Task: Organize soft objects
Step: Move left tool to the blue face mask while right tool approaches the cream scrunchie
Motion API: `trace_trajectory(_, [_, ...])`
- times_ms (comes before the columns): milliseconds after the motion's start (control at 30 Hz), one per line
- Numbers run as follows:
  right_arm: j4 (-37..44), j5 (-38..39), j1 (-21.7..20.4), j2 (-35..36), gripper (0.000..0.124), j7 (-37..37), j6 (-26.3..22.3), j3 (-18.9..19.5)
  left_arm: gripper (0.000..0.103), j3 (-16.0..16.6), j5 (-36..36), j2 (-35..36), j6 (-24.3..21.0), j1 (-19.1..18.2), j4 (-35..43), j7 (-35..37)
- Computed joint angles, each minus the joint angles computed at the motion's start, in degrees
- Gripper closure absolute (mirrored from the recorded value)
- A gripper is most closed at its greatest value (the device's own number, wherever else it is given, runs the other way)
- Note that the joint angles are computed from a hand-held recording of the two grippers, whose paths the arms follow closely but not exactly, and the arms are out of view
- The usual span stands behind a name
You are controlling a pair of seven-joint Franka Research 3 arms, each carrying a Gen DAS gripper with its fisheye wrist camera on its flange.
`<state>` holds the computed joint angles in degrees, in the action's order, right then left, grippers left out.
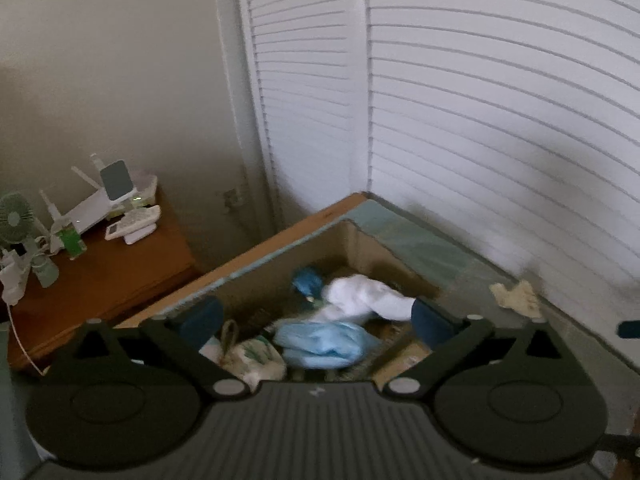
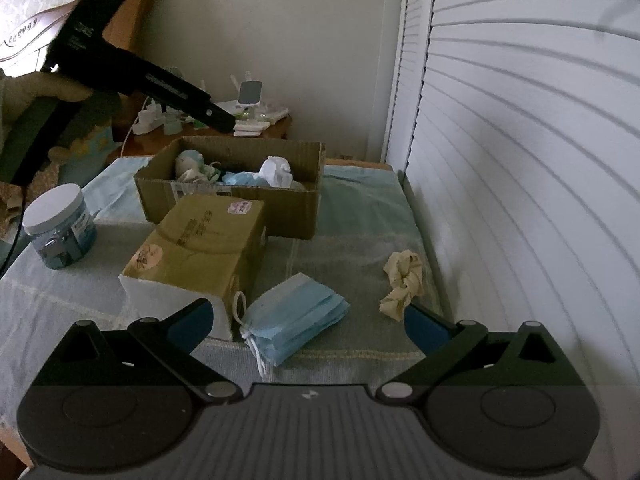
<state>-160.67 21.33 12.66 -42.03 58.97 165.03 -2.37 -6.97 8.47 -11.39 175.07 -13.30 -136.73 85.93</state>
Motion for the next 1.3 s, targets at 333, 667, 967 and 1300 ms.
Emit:
trace_trajectory(333, [-2.4, -1.2, -1.4, -3.5, 0.021, 1.1, -2.4, 0.8, 0.001, 0.5, -6.4, -4.4, -6.1, -6.2, -1.9, 4.9])
trace_trajectory(667, [-5.1, -3.3, -3.9, -7.0, 0.021, 2.0, -4.1, 1.7, 0.001, 1.1, -17.1, -1.9, -8.0, -12.9, 0.2, 13.9])
trace_trajectory(967, [-7.2, -4.5, -5.2, -9.7, 0.021, 2.4, -5.1, 1.0, 0.001, -4.1, -15.7, 3.3, -13.1, -10.6, 5.2, 11.7])
trace_trajectory(1300, [-7.6, -3.6, -5.0, -10.4, 0.021, 1.3, -5.2, -0.5, 0.004, -8.3, -10.6, 10.6, -28.1, -7.6, 15.2, 2.3])
